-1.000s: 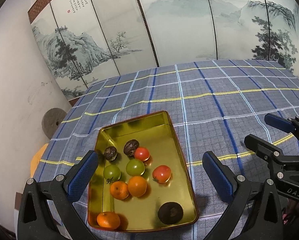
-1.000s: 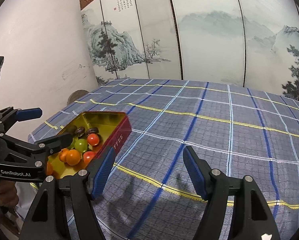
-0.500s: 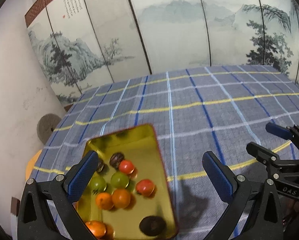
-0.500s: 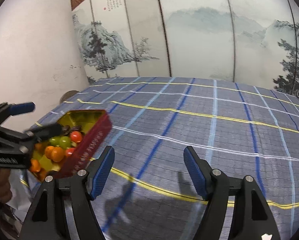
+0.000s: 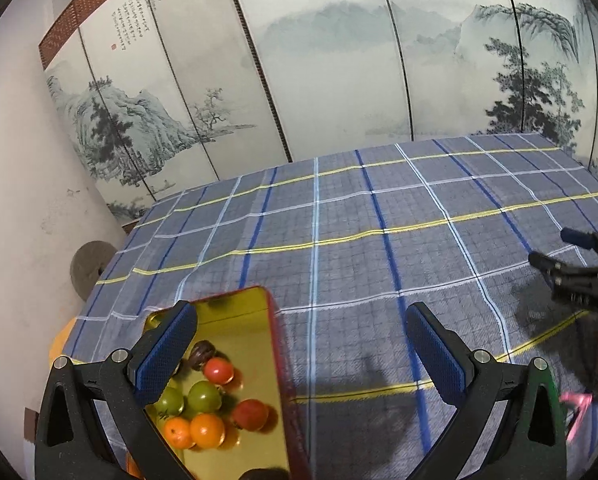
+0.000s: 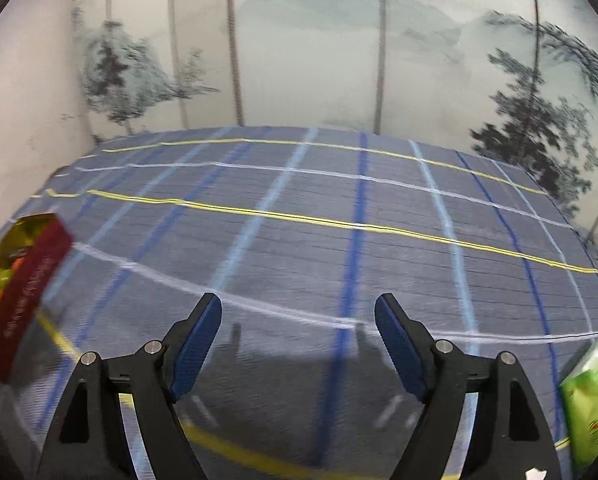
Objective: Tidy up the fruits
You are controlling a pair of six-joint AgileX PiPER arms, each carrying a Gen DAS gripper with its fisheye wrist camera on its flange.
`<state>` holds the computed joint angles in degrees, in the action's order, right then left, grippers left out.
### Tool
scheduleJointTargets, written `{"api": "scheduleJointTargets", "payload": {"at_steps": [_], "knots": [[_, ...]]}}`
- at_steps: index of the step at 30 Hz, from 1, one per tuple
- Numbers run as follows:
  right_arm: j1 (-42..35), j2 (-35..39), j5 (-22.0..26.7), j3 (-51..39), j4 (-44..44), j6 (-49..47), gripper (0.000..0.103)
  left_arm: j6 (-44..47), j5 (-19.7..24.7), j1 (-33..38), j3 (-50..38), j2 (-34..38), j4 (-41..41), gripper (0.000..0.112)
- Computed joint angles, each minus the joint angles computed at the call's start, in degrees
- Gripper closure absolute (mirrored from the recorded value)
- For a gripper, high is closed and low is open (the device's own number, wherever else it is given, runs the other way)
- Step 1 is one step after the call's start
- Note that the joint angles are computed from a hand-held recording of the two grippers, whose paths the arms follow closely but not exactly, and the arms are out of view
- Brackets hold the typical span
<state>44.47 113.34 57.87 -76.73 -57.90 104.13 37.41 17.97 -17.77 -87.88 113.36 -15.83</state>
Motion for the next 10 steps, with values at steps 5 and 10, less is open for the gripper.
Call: {"api": "scheduleJointTargets", "payload": {"at_steps": [5, 10], "knots": [[-5.2, -2.8, -2.2, 5.3, 2.8, -1.0, 0.026, -6.3, -0.5, -2.6, -0.9, 1.1, 6.9, 0.009], [-8.6, -3.6, -4.1, 7.8, 4.3, -1.7, 0.019, -10.4, 0.9, -4.6, -3.2, 2.6, 11.1, 0.009]]}}
